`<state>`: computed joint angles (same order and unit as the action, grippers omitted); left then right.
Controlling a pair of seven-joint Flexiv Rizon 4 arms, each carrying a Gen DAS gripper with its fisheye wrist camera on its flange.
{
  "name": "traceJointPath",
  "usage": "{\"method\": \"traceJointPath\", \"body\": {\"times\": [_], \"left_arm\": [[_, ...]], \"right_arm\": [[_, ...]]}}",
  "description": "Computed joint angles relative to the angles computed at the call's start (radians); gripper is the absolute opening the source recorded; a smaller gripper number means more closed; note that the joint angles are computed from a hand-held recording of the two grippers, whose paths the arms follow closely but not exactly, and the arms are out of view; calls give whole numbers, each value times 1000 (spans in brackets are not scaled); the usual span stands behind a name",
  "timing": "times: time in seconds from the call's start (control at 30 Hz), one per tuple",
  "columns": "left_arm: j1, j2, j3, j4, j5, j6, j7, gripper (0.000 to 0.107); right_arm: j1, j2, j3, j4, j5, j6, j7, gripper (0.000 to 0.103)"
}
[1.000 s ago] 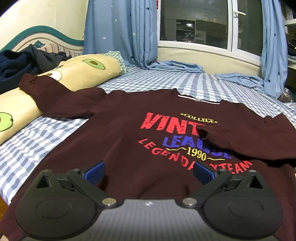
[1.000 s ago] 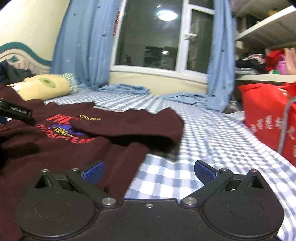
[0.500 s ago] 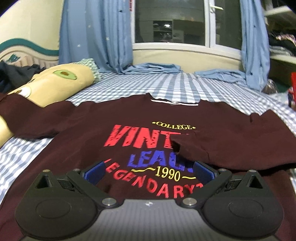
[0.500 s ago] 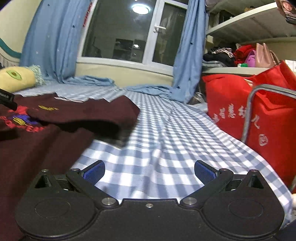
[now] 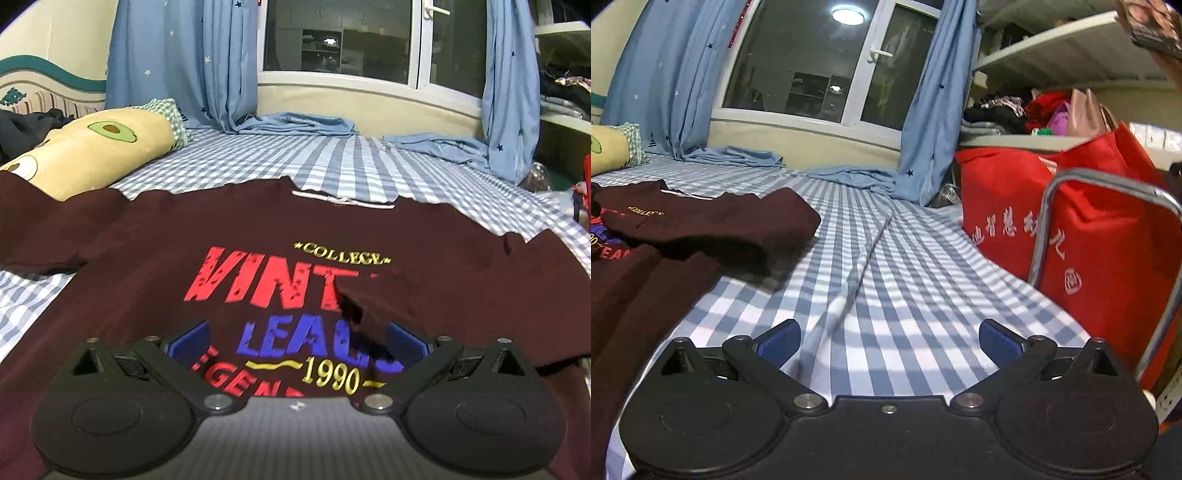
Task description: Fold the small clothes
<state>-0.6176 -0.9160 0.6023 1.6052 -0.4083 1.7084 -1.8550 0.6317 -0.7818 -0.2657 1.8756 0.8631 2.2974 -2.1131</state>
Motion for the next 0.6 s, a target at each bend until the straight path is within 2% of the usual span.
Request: {"method": "traceJointPath", "body": {"times": [0.1, 0.23, 0.37, 0.47, 0.6], "left_arm": [[14, -19, -9, -47, 8, -29, 8, 102], [-14, -72, 64, -130, 32, -132, -33, 102], [-18, -107, 105, -191, 71, -199, -83, 102], [-1, -119, 99, -213, 95, -195, -125, 102], [32, -129, 73, -247, 124, -226, -169, 102]], "right_arm": [[-14, -3, 12, -16, -32, -13, 15, 103], [-37, -7, 39, -34, -88, -18, 76, 103], [-54, -19, 52, -69, -138, -45, 148, 103], [-65, -25, 44, -106, -194, -126, 208, 103], [-90, -35, 44, -169, -263, -294, 304, 103]]}}
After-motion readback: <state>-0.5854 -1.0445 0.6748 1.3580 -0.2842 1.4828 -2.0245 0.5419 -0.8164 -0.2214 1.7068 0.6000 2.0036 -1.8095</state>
